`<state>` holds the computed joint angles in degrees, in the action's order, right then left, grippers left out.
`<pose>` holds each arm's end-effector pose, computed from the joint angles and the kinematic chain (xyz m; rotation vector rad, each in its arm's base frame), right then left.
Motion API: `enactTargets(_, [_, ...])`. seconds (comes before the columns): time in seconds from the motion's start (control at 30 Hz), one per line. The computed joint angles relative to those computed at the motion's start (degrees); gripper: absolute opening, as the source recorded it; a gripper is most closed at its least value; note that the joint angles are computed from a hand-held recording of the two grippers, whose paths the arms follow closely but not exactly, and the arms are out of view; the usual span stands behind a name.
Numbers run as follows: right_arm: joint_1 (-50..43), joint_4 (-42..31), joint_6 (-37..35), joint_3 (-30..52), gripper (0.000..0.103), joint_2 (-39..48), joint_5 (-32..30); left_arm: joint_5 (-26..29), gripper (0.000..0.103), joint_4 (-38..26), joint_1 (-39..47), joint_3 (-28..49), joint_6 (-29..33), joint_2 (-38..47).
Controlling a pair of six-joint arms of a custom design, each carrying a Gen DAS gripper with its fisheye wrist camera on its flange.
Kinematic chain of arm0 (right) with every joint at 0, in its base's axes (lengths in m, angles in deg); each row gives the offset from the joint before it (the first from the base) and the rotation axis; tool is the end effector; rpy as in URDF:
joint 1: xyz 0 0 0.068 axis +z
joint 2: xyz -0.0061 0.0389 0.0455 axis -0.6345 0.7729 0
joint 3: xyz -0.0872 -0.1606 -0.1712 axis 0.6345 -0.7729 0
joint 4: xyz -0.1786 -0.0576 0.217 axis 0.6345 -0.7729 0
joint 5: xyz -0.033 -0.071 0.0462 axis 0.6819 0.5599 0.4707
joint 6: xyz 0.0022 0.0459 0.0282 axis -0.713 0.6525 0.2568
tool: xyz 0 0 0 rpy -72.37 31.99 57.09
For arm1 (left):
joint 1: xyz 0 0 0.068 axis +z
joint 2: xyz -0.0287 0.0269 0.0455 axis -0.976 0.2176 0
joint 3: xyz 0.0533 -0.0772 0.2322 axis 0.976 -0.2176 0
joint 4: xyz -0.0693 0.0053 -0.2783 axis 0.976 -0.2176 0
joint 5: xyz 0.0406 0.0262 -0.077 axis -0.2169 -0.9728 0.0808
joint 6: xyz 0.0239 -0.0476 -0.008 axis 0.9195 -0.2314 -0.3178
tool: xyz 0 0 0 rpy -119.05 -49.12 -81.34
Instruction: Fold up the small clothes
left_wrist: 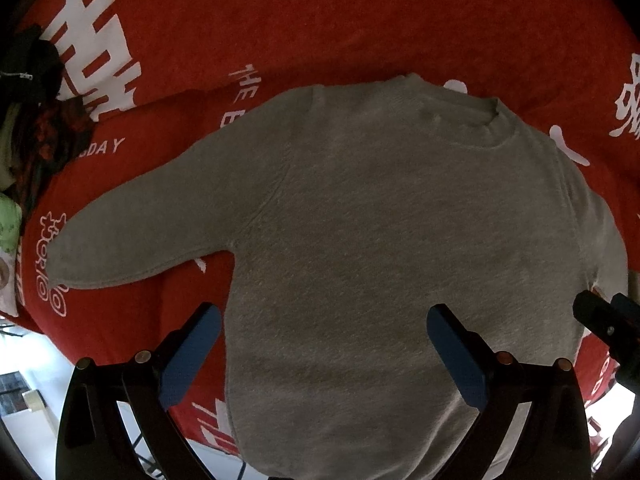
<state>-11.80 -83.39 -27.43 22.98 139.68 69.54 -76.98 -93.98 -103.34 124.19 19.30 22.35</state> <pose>0.2878 0.1528 0.3036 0.1895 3.0427 0.1908 0.2982 -0.1412 0.2907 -0.0783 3.0446 0.0923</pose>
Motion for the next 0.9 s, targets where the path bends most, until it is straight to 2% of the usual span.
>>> enactTargets(0.9, [2.0,-0.1,1.1,2.2,0.103,2.4,0.1,0.6,0.103,0.6,2.4,-2.5,1.2,-1.8])
